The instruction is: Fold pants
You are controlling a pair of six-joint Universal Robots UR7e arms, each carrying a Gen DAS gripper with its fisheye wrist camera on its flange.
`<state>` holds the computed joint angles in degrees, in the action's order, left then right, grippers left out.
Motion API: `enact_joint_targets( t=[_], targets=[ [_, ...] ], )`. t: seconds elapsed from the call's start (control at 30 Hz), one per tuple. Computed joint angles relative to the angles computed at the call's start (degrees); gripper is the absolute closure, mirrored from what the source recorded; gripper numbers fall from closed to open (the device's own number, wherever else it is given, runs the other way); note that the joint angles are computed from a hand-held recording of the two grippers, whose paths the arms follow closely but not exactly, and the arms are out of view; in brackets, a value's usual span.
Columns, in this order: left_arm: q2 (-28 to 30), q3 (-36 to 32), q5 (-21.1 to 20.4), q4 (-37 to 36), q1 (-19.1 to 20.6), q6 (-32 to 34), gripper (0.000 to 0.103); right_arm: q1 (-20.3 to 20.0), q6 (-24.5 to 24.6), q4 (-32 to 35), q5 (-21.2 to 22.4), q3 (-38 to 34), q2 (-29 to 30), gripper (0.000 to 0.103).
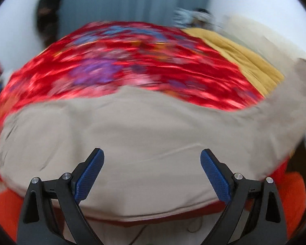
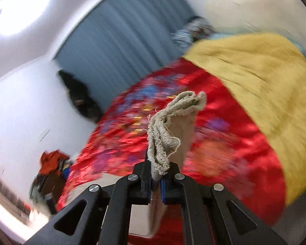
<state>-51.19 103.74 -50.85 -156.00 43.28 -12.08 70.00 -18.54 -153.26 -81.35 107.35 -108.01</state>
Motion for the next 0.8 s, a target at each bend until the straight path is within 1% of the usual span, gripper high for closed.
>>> enact_joint_targets(
  t=[0.1,0.2,0.27,0.37,0.47,0.53,0.57,0.6,0.63,0.67,0.7,0.73,0.77,0.8],
  targets=[
    [-2.19,2.70,1.78,-1.52,1.48,-2.74,0.007,8.38,-0.75,0.25,-2.88,-1.65,4.02,0.097],
    [-4.16,5.48,3.48,-3.36,2.26,-3.62,0.007,14.93,-1.65,0.81,-5.89,-2.26,7.98,0.097],
    [-5.29,6.57,4.26,-4.47,2.83,-3.91,0.007,18.15,-1.74,1.13,-7.09,-2.41,11.48,0.097],
    [-7.08,7.71,5.32,-5.80,3.61,-4.85,0.007,20.98,-0.38,0.12,-7.52,-1.10,16.05,0.096],
    [-8.05,7.97,6.52,-7.38,4.79,-5.24,0.007,22.53,0.48,-4.14,-7.77,0.50,22.22,0.097],
    [-8.85,8.64,7.45,-7.97,5.28,-5.80,0.007,22.91,1.41,-9.59,-8.23,2.15,27.04,0.096],
    [-9.19,8.94,8.09,-7.96,5.59,-6.32,0.007,22.77,2.25,-12.54,-7.82,3.19,29.47,0.091],
    [-9.42,9.06,8.44,-7.87,5.90,-6.63,0.007,22.24,2.91,-13.23,-7.55,3.74,31.98,0.083],
    [-9.66,9.23,8.83,-7.83,6.24,-7.08,0.007,21.91,3.81,-11.52,-7.97,3.69,34.58,0.074],
    [-9.90,9.41,9.17,-7.84,6.48,-7.52,0.007,21.45,4.50,-8.05,-8.08,3.20,36.22,0.056],
    [-10.14,9.57,9.54,-7.97,6.75,-8.09,0.007,20.77,4.87,-4.12,-7.58,3.32,37.59,0.055],
    [-10.40,9.79,9.68,-8.23,6.94,-8.34,0.007,20.31,4.46,-1.59,-7.31,4.20,37.91,0.055],
    [-10.43,9.83,9.70,-8.55,7.09,-8.52,0.007,19.90,2.74,0.33,-7.16,5.53,37.68,0.055],
    [-10.42,9.85,9.70,-8.80,7.16,-8.78,0.007,19.56,0.53,0.73,-6.62,7.01,36.70,0.055]
  ],
)
